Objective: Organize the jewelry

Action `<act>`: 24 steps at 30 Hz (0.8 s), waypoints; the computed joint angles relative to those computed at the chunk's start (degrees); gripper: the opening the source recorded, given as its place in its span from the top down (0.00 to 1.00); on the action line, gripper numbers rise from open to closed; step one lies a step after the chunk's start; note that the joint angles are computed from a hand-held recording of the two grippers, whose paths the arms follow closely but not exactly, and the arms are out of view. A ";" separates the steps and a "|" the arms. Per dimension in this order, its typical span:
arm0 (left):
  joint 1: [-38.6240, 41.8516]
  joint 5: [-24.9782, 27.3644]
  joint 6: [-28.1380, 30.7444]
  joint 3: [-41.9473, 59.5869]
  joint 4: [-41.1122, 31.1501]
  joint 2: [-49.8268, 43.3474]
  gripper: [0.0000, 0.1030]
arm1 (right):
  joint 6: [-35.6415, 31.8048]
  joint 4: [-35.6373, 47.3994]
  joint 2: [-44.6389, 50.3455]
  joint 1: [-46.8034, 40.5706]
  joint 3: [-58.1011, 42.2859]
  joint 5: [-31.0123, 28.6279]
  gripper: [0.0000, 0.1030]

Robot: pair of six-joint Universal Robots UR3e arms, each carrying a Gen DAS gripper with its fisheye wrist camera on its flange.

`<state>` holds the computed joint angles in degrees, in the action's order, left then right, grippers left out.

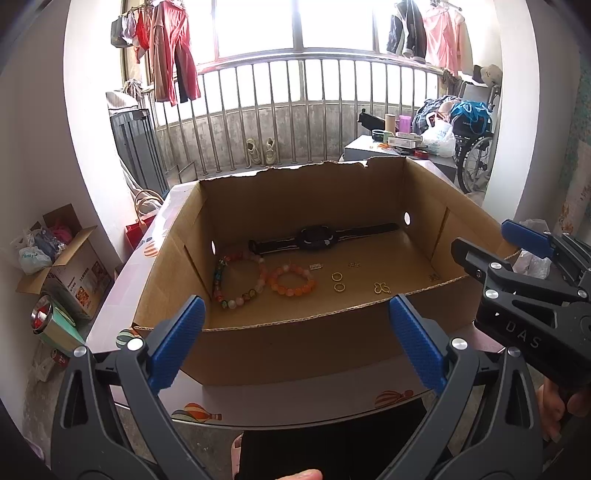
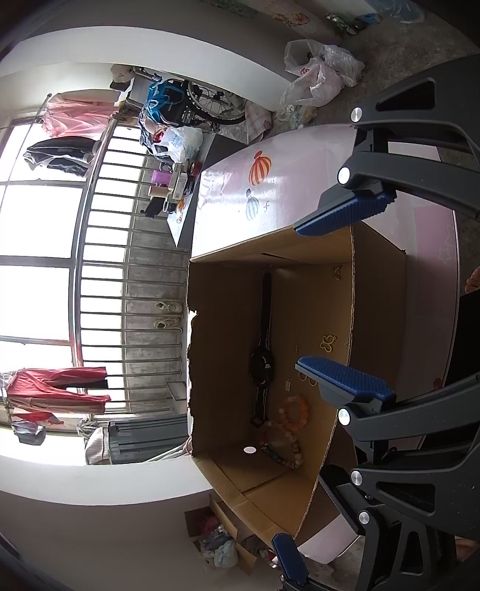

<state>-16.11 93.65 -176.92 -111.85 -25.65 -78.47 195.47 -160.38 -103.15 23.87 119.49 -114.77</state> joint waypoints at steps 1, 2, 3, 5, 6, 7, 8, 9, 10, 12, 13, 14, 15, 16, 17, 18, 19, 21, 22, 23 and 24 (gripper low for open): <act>-0.04 0.05 -0.06 0.01 0.01 -0.02 0.06 | 0.00 0.00 -0.07 0.01 0.08 -0.01 0.36; -0.06 0.10 -0.11 -0.06 0.09 -0.02 0.06 | -0.08 -0.14 0.02 0.07 0.05 -0.08 0.36; -0.12 0.18 -0.11 -0.13 0.23 -0.06 0.06 | -0.12 0.07 -0.03 -0.09 -0.11 0.09 0.36; 0.07 -0.09 0.00 0.01 0.00 -0.03 0.06 | -0.16 0.56 0.00 -0.18 -0.43 0.16 0.36; 0.07 -0.09 0.00 0.01 0.00 -0.03 0.06 | -0.09 0.74 0.03 -0.21 -0.55 0.17 0.36; 0.00 0.02 0.00 -0.03 0.07 -0.05 0.06 | -0.07 0.68 0.10 -0.18 -0.55 0.08 0.36; -0.01 0.04 -0.02 -0.05 0.09 -0.03 0.06 | -0.07 0.59 0.07 -0.22 -0.48 0.13 0.36; 0.02 0.00 -0.02 -0.20 0.13 0.06 0.06 | -0.09 0.60 0.10 -0.20 -0.49 0.12 0.36; 0.07 -0.07 -0.01 -0.04 0.05 -0.01 0.06 | -0.18 0.49 0.11 -0.20 -0.46 0.07 0.36; 0.14 -0.13 0.07 -0.05 0.09 -0.01 0.06 | -0.12 0.36 0.16 -0.16 -0.40 0.01 0.36; 0.17 -0.18 0.10 -0.03 0.06 -0.01 0.06 | -0.13 0.25 0.22 -0.12 -0.37 -0.07 0.36; 0.17 -0.18 0.10 -0.03 0.06 -0.01 0.06 | -0.22 0.34 0.05 -0.29 -0.32 0.13 0.36; 0.17 -0.19 0.11 -0.11 0.07 0.02 0.06 | -0.22 0.26 0.07 -0.26 -0.27 0.12 0.36; 0.15 -0.15 0.08 -0.09 0.05 0.03 0.06 | -0.24 0.24 0.07 -0.28 -0.29 0.11 0.36; 0.18 -0.19 0.11 -0.04 0.02 0.02 0.06 | -0.17 0.17 0.09 -0.29 -0.29 0.10 0.36; 0.18 -0.19 0.11 -0.04 0.02 0.02 0.06 | -0.03 0.18 -0.02 -0.19 -0.18 -0.04 0.36; 0.14 -0.11 0.08 -0.08 0.10 0.02 0.06 | 0.01 0.35 -0.03 -0.18 -0.28 -0.05 0.36; -0.01 0.09 -0.10 -0.09 0.11 -0.01 0.06 | 0.11 0.19 0.05 0.01 -0.24 -0.23 0.36; -0.01 0.11 -0.10 -0.18 0.22 0.00 0.06 | 0.19 0.24 0.06 0.02 -0.27 -0.23 0.36; 0.13 -0.13 0.04 -0.13 0.13 0.02 0.06 | 0.28 0.22 0.15 0.13 -0.30 -0.36 0.36; 0.14 -0.16 0.07 -0.10 0.07 0.04 0.06 | 0.28 0.22 0.15 0.13 -0.30 -0.36 0.36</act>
<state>-15.97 93.50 -176.85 -111.95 -25.58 -78.43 195.75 -160.16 -103.01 24.00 119.19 -115.13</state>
